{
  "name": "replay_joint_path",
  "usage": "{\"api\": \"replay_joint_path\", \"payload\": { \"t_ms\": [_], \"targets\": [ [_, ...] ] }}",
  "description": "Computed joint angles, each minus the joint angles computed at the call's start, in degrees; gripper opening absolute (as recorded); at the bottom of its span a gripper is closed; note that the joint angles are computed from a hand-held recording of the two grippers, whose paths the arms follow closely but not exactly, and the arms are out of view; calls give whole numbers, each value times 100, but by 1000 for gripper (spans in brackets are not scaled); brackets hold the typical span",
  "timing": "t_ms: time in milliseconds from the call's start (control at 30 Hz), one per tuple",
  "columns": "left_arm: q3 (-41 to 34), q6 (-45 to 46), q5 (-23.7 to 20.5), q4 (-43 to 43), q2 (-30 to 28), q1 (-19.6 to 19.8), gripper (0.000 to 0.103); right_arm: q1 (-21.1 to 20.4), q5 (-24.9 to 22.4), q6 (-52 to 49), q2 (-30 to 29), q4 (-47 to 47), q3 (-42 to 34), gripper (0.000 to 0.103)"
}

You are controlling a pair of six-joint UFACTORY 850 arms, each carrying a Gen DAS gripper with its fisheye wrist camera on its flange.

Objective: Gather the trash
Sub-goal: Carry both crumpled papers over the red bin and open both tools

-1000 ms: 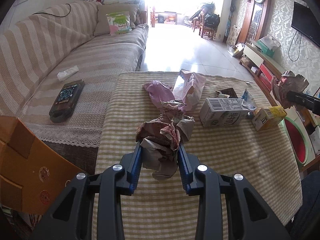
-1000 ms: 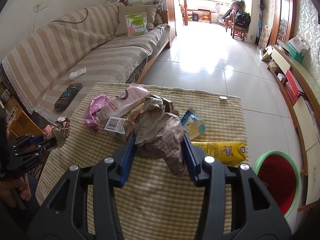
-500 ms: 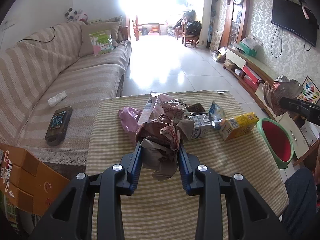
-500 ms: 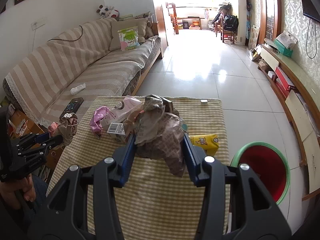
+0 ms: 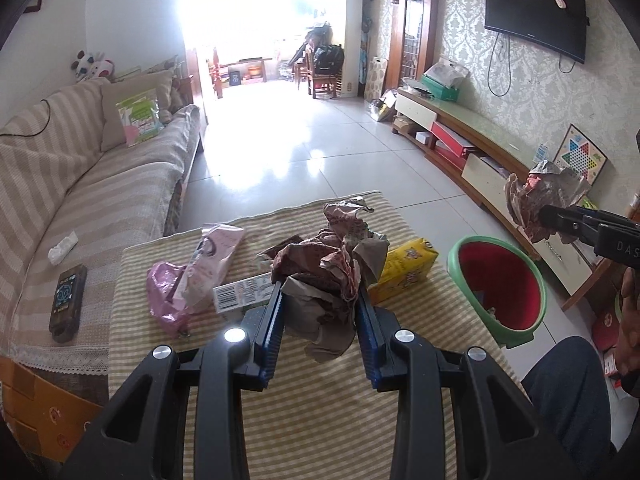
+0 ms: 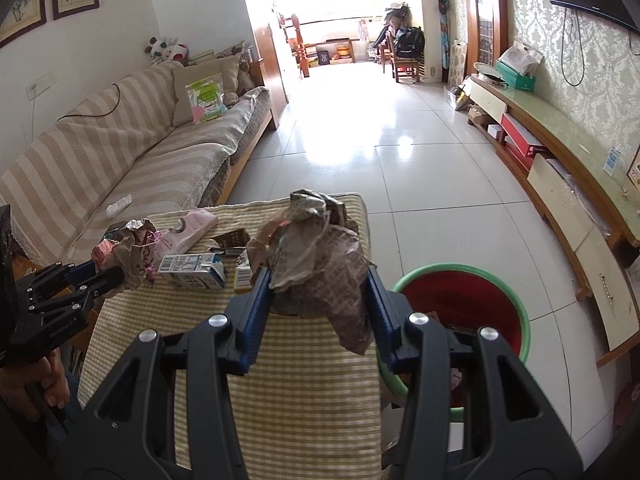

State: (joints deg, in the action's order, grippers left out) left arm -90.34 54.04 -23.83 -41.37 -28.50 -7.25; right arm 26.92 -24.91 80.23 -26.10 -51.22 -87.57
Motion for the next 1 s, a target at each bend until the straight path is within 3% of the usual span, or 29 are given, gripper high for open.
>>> {"api": "replay_joint_path", "payload": {
  "t_ms": [567, 1000],
  "targets": [
    [-958, -33, -554, 15, -705, -1069, 31, -719, 20, 1443, 963, -791, 1588, 45],
    [-1829, -428, -912, 329, -1465, -1677, 31, -1209, 412, 1853, 1032, -1023, 2023, 45]
  ]
}}
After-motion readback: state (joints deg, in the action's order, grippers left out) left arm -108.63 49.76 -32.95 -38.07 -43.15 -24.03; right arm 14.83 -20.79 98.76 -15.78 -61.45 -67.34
